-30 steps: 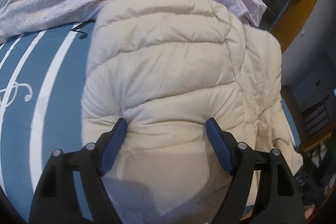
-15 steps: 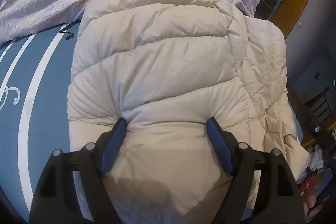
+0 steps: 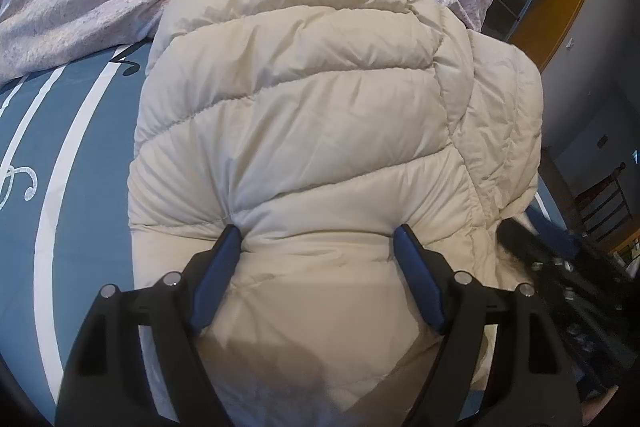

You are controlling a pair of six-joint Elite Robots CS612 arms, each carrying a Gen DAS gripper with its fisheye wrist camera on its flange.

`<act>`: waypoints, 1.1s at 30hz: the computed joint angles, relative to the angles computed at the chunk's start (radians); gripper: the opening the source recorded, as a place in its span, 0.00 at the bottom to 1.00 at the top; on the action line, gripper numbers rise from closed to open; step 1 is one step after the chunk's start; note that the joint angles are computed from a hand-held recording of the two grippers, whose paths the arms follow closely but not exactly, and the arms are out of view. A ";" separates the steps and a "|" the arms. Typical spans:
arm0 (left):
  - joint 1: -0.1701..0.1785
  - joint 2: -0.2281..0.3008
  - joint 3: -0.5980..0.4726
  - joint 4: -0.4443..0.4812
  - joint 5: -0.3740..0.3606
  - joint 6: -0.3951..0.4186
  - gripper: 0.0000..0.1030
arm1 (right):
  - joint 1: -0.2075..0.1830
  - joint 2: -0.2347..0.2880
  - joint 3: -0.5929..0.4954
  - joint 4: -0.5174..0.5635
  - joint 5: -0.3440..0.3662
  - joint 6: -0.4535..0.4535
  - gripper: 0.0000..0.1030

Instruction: Fold large clothes

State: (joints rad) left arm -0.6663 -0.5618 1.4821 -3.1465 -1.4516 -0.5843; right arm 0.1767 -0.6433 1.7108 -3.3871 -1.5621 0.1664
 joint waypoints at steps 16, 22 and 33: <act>0.001 -0.006 0.007 -0.015 -0.004 0.029 0.75 | -0.019 0.032 -0.019 0.052 -0.004 0.029 0.38; -0.001 -0.029 0.037 -0.048 0.037 0.043 0.74 | -0.021 0.042 -0.029 0.066 -0.009 0.037 0.38; -0.004 -0.009 0.006 0.046 0.147 0.072 0.73 | -0.026 0.049 -0.032 0.060 0.012 0.054 0.38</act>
State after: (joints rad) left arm -0.6705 -0.5708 1.4883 -3.1002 -1.3042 -0.5119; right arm 0.1507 -0.5945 1.6785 -3.3274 -1.5504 0.2203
